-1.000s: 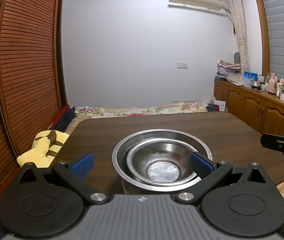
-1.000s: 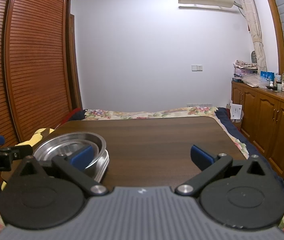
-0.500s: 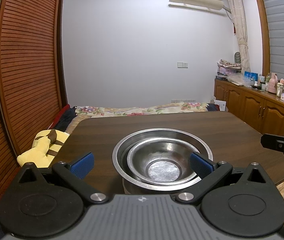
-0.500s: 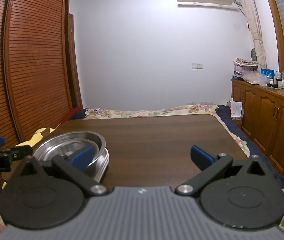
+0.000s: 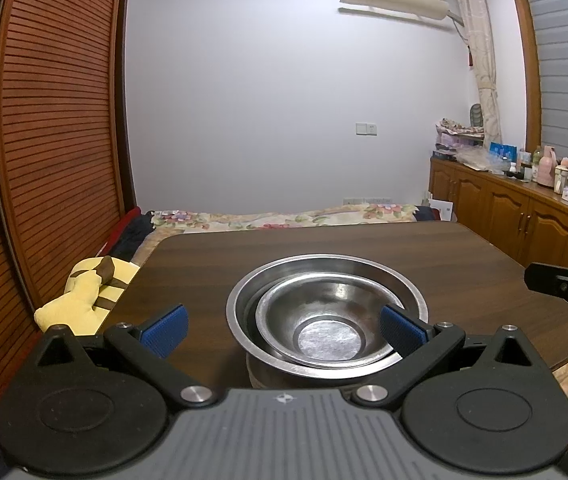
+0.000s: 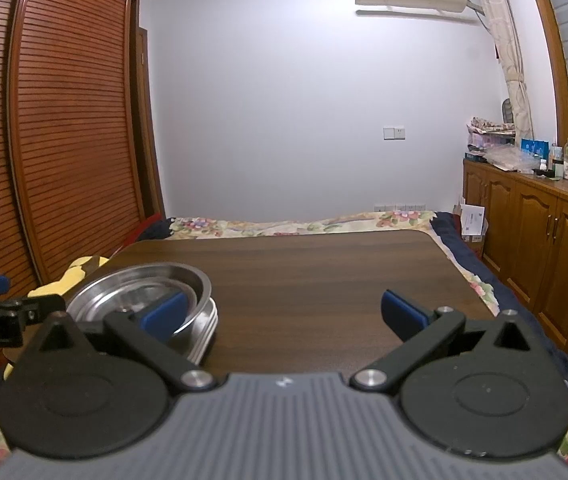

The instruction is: Organize plates and bowls

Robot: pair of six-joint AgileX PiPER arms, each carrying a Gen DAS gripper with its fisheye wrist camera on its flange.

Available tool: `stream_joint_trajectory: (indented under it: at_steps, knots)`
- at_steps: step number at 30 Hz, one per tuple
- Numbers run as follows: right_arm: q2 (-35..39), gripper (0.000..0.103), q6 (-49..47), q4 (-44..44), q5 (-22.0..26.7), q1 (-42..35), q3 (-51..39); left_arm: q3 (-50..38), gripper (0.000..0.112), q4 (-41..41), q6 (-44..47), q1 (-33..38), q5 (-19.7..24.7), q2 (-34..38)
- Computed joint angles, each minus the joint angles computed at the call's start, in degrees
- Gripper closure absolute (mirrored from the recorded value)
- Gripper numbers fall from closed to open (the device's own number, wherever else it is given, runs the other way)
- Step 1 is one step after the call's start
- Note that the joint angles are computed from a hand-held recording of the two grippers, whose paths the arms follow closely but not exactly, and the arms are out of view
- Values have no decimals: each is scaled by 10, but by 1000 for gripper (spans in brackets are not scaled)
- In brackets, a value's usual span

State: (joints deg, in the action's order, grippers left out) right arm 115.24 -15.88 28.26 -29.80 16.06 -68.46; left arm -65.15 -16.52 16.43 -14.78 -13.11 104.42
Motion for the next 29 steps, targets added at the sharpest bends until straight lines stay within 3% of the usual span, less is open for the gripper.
stream_joint_trajectory:
  at_steps: [29]
  knots:
    - [2, 0, -2, 4, -6, 3, 1, 1, 9, 7, -6, 2, -1, 0]
